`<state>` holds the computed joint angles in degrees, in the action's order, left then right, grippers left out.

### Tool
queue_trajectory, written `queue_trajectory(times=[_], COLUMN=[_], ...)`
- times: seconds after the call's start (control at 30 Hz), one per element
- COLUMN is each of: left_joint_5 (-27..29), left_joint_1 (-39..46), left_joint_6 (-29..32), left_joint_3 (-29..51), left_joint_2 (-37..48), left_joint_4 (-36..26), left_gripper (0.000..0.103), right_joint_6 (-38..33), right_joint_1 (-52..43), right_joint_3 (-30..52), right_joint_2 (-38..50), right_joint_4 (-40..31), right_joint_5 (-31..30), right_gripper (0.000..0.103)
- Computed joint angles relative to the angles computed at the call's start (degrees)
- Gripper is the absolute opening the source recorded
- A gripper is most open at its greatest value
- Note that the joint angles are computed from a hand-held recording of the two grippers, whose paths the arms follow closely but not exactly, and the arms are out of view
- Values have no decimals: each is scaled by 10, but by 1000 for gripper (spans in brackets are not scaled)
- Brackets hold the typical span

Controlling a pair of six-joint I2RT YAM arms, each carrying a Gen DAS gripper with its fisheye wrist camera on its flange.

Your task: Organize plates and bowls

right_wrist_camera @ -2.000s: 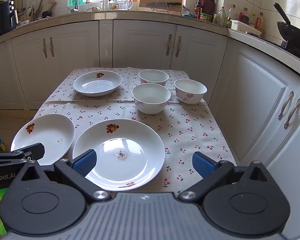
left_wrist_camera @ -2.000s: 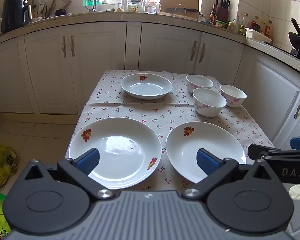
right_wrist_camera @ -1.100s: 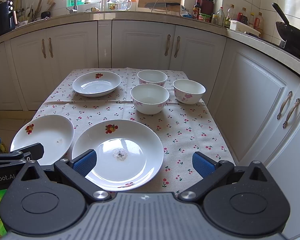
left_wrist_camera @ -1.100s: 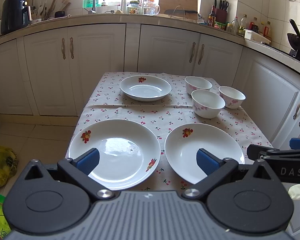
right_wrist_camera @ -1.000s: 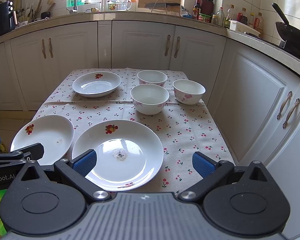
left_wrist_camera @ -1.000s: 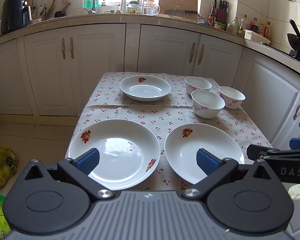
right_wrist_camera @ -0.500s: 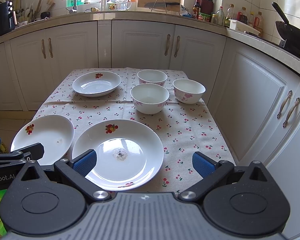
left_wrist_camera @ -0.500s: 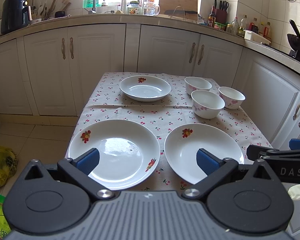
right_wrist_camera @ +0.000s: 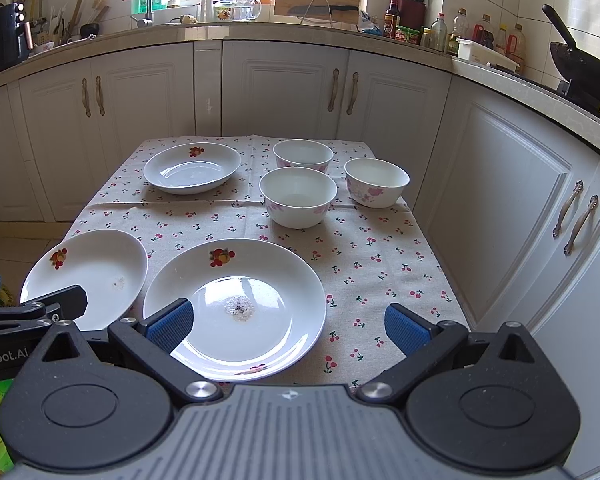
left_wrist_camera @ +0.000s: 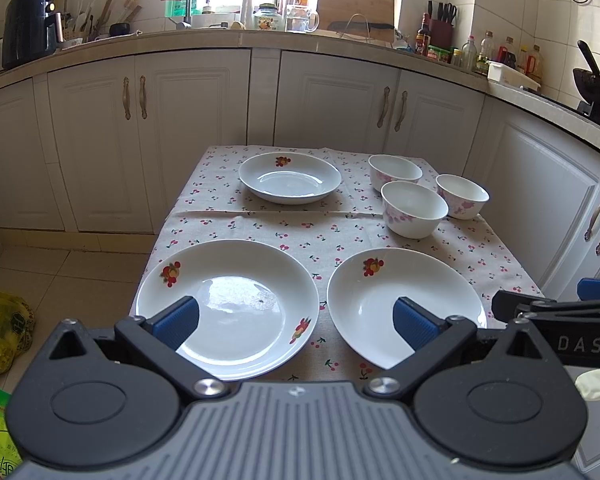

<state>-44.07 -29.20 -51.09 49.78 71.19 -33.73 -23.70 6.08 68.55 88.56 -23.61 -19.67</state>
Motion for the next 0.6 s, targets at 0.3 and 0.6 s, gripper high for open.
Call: queue_trajectory(times=[0.3, 0.6], left_joint_5=[-2, 3], left_joint_1=[-1, 1], left_joint_6=[0, 6], left_joint_3=[1, -6], left_joint_2=[1, -1], left_joint_4=[-1, 12], left_gripper=[102, 102], right_joint_6=[0, 2], right_joint_1=[1, 2], right_joint_3=[-2, -3], right_joint_2=[-3, -2], right_joint_4=[1, 3], right_joint_5=[2, 5], right_gripper=[103, 103])
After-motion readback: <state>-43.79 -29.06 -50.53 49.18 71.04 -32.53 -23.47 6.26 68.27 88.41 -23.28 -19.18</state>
